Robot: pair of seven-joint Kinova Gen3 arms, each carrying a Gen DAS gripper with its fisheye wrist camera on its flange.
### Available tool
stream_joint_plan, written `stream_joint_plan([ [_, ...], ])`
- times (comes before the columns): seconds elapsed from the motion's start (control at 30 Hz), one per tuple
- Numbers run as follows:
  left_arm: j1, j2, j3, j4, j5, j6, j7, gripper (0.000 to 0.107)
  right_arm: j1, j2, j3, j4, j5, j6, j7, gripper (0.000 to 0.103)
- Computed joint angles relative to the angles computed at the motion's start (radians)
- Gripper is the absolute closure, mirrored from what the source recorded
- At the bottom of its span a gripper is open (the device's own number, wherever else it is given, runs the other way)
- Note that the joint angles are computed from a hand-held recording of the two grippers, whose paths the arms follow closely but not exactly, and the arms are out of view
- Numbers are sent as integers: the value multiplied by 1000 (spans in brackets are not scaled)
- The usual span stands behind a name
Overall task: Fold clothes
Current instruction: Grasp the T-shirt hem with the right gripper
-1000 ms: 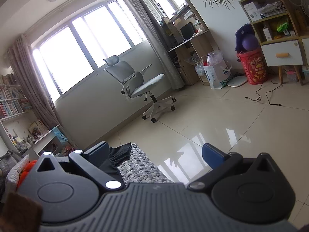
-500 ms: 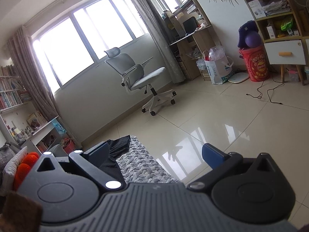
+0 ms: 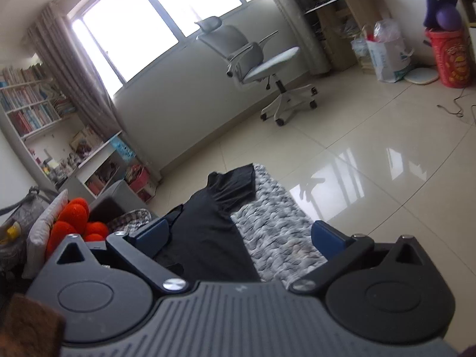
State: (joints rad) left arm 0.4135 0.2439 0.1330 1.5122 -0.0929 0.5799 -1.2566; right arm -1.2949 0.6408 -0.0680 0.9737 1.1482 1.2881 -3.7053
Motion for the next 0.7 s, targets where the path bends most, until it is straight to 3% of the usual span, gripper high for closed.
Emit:
stream_joint_plan([
  [0.1,51,28,-56,-27,-93,34,80,23,139,37,-72,-28,-88,-122,63,0],
  [0.17,35,49,-46,-49,-98,52,93,23,232,51,-130,-31,-115,-203,92,0],
  [0.27,32,63,-53,-63,-115,44,91,23,336,54,-172,-7,-99,-325,29,0],
  [0.4,35,72,-78,-82,-149,49,108,23,339,75,-15,-6,-173,-471,-53,0],
  [0.57,-41,78,-52,-101,-65,59,71,23,324,129,170,-32,-322,-620,-74,7],
  [0.63,-50,83,-59,-107,-63,59,68,23,333,154,191,-67,-360,-633,-61,10],
  [0.7,-75,86,-52,-113,-38,61,44,23,356,188,158,-140,-390,-581,10,15],
])
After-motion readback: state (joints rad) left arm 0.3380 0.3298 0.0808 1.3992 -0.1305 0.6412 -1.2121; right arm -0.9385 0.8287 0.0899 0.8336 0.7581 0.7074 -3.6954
